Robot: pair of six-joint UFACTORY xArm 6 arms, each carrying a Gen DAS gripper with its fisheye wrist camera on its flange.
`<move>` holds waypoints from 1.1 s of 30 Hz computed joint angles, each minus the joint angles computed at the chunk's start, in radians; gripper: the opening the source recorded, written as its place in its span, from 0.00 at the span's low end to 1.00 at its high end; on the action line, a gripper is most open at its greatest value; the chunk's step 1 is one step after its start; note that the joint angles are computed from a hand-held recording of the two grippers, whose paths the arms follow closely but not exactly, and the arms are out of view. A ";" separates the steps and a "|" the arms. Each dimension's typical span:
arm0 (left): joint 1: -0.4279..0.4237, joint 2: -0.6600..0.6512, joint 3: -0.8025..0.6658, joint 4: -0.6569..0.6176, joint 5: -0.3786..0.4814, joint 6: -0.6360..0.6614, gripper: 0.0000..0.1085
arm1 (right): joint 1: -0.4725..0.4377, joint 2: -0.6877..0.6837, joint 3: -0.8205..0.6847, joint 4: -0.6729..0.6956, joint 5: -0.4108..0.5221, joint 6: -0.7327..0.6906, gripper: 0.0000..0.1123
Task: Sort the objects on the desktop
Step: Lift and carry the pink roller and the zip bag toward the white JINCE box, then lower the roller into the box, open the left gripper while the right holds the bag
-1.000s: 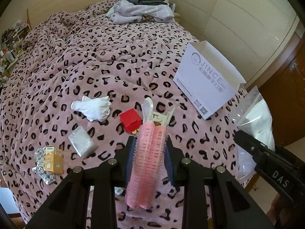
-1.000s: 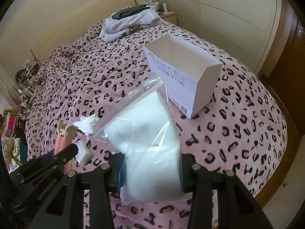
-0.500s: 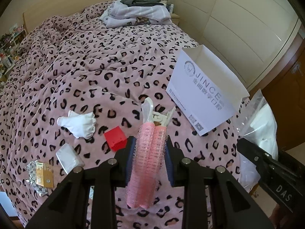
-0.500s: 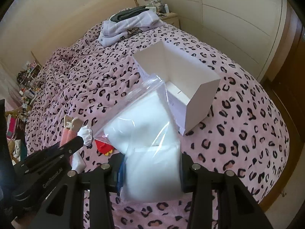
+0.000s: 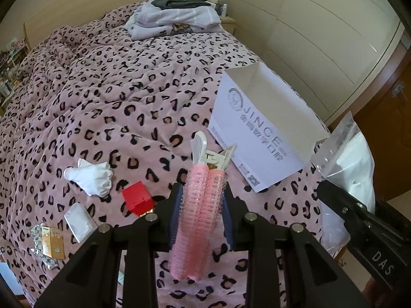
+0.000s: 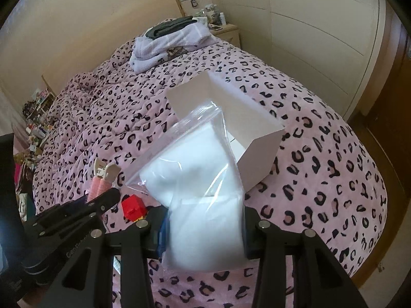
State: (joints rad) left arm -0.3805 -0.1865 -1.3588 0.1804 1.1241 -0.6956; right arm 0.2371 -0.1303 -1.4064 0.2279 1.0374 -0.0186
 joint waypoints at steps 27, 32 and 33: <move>0.030 0.426 -0.522 -0.145 0.024 0.223 0.27 | -0.073 0.239 -0.294 -0.081 0.026 0.076 0.38; 0.064 0.496 -0.613 -0.201 0.026 0.280 0.27 | -0.060 0.285 -0.346 -0.101 0.030 0.094 0.38; 0.072 0.517 -0.643 -0.214 0.031 0.294 0.27 | -0.055 0.295 -0.355 -0.110 0.030 0.096 0.38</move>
